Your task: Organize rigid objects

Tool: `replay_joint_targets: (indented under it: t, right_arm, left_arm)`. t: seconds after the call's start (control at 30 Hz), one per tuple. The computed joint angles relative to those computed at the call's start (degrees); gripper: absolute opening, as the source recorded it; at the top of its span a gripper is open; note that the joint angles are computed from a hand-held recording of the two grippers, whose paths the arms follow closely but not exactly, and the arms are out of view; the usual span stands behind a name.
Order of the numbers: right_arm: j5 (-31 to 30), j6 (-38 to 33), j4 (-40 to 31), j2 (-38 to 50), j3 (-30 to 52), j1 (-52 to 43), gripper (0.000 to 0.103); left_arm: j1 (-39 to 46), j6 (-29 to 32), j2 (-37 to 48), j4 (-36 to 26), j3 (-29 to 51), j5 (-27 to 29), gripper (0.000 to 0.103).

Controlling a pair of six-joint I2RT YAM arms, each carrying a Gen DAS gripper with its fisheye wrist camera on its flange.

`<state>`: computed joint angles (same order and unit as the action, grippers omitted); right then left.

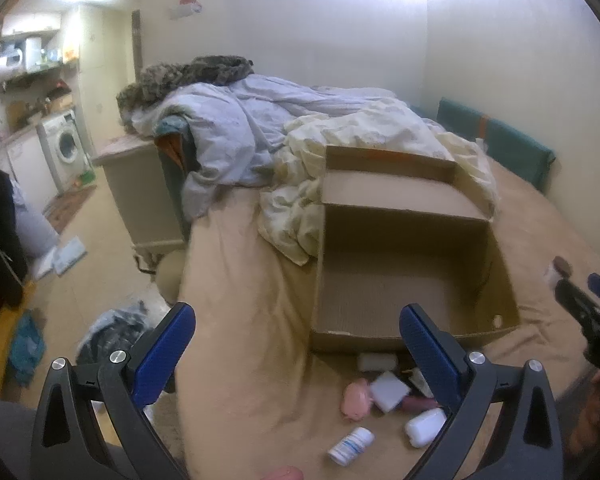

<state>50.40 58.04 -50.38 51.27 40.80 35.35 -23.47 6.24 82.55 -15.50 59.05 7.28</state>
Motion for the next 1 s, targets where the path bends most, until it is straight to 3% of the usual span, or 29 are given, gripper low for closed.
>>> replay_joint_targets:
  t: [0.13, 1.0]
  right_arm:
    - [-0.5, -0.1, 0.5, 1.1, 0.3, 0.0, 0.103]
    - [-0.4, 0.2, 1.0, 1.3, 0.3, 1.3, 0.103]
  left_arm:
    - [1.6, -1.1, 0.0, -1.3, 0.8, 2.3, 0.102]
    - [0.5, -0.6, 0.7, -3.1, 2.0, 1.3, 0.102]
